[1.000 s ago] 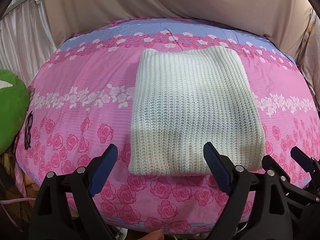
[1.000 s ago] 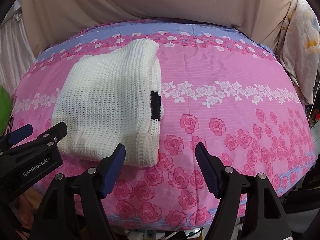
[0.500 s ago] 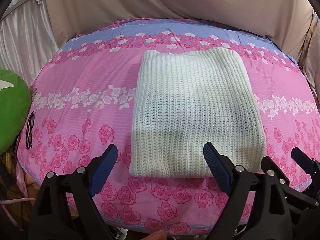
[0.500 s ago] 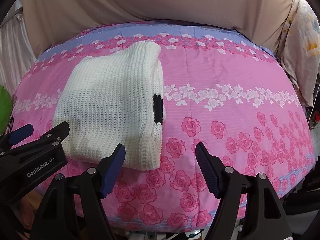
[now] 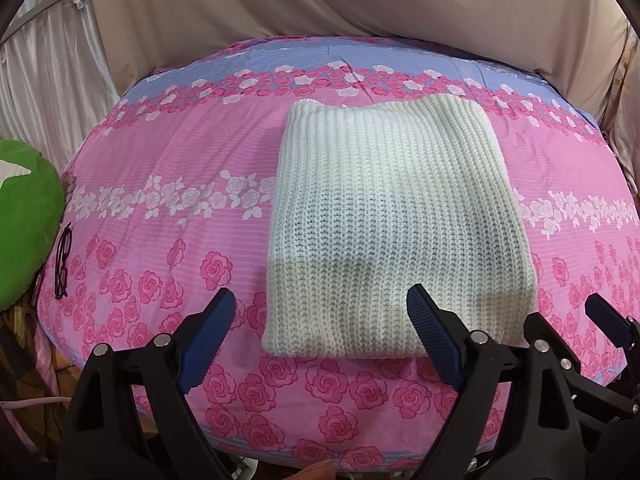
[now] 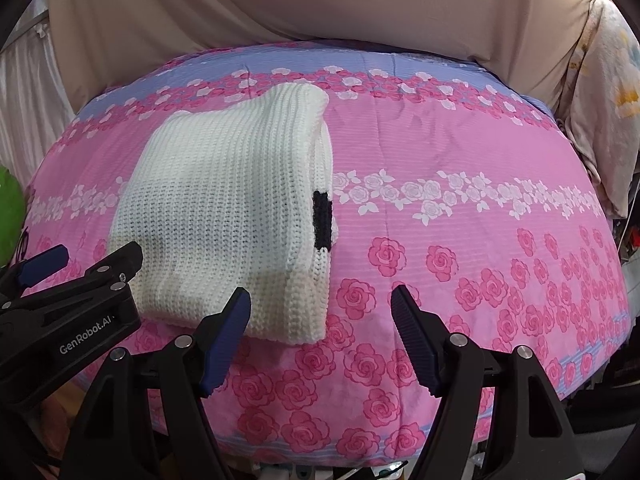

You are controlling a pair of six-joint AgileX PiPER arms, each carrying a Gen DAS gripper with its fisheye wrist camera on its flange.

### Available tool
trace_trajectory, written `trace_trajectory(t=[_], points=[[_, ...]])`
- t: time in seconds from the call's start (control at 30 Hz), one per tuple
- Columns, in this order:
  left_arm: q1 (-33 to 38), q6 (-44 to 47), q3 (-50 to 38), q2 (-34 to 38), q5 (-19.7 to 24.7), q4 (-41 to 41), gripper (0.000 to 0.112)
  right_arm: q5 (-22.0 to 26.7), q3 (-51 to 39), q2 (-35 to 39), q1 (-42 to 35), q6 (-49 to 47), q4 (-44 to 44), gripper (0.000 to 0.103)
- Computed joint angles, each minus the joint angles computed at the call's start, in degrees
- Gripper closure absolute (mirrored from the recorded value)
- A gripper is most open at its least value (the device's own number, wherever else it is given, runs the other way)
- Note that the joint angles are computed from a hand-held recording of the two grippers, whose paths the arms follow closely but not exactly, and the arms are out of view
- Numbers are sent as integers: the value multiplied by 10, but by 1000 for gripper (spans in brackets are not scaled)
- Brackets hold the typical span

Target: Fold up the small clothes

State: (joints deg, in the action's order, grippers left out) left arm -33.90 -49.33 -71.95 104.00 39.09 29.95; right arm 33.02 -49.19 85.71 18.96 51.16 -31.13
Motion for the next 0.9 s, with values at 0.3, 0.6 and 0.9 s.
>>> trace_trajectory(t=[0.3,0.6,0.9], points=[[1,2,-2,4,4,-1,27,0,-4,4,-1,-5,3,33],[1,-1,-5,9,9,4,27,1,-7,7,-1,-10,7,33],[-4,-2,-14,17,19,13,27,-1,-9,9,-2,-11,8,32]])
